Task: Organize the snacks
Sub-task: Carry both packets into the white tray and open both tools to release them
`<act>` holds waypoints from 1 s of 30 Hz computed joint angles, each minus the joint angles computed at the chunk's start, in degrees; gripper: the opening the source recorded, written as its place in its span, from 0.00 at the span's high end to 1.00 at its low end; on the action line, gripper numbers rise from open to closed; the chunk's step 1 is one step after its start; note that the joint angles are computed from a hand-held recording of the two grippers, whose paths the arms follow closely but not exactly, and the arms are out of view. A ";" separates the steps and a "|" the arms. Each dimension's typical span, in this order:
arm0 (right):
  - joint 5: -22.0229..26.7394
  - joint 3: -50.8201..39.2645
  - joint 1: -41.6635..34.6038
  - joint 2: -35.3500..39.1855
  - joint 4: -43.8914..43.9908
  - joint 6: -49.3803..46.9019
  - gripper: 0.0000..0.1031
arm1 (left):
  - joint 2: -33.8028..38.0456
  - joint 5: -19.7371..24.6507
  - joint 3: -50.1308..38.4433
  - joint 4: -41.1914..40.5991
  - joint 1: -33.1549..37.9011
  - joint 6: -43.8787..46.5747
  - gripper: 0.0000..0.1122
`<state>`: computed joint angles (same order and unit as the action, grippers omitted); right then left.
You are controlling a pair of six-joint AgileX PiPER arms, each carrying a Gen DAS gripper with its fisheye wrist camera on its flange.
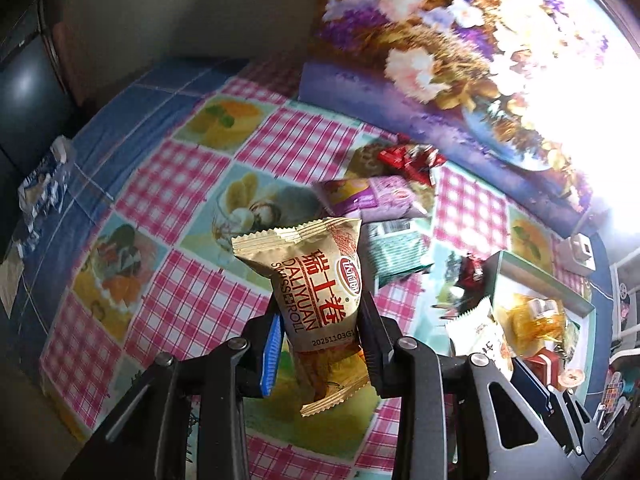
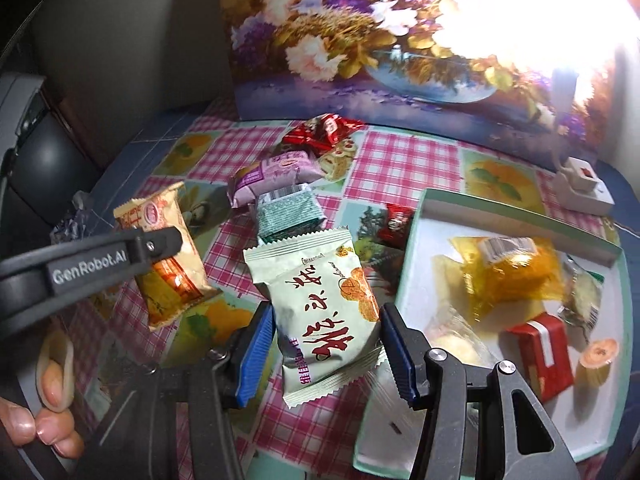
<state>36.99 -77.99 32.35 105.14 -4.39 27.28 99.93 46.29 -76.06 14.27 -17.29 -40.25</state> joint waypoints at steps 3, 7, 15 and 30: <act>-0.10 1.76 -0.84 -1.90 -1.42 1.61 0.45 | -0.32 0.82 -1.15 1.53 -1.83 -0.76 0.67; -0.71 4.06 -3.32 -4.31 -2.07 3.33 0.45 | 0.00 1.01 -2.53 2.04 -4.53 -0.62 0.67; 0.82 9.06 -10.52 -9.52 -6.72 9.07 0.45 | 2.22 2.09 -7.28 3.47 -12.29 0.01 0.67; 0.61 19.07 -26.78 -17.37 -5.98 10.33 0.45 | 8.09 1.75 -14.86 -0.27 -20.43 3.46 0.67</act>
